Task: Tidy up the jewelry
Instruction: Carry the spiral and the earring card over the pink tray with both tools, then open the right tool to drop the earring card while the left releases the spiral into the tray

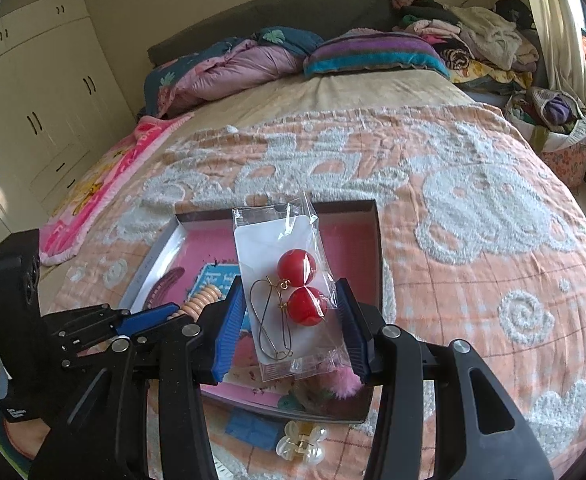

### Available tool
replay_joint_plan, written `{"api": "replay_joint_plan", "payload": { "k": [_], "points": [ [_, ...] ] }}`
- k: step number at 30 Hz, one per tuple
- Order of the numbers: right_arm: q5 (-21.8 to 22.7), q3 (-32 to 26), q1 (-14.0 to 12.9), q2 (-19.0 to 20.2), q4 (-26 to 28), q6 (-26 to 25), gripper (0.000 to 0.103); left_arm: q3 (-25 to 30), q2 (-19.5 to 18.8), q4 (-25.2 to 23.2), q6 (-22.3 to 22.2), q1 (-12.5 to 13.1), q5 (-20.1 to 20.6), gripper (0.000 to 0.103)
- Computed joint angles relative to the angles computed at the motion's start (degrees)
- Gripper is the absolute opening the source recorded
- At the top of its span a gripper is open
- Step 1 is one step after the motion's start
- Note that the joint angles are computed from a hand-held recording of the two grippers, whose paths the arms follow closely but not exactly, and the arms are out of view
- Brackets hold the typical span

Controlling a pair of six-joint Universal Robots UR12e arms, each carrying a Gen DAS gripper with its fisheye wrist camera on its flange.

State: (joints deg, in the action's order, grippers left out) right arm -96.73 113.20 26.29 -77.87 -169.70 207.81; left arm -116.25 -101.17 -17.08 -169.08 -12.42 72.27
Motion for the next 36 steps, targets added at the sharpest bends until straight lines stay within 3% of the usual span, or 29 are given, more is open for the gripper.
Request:
{"api": "replay_joint_plan", "payload": {
  "k": [23, 24, 26, 36],
  "points": [
    [-0.02, -2.07, -0.78, 2.80, 5.92, 2.00, 0.047, 0.24, -0.86, -1.13, 0.29, -0.06, 0.66, 0.011],
    [0.13, -2.03, -0.78, 2.80, 5.80, 1.93, 0.048, 0.30, -0.86, -1.26, 0.24, -0.14, 0.77, 0.011],
    [-0.34, -1.90, -0.58, 2.68, 5.78, 1.87, 0.059, 0.31, -0.82, -1.46, 0.33, -0.13, 0.79, 0.011],
    [-2.49, 2.07, 0.58, -1.19, 2.26, 5.35, 0.078, 0.14, -0.29, -1.45, 0.48, -0.27, 1.24, 0.014]
  ]
}}
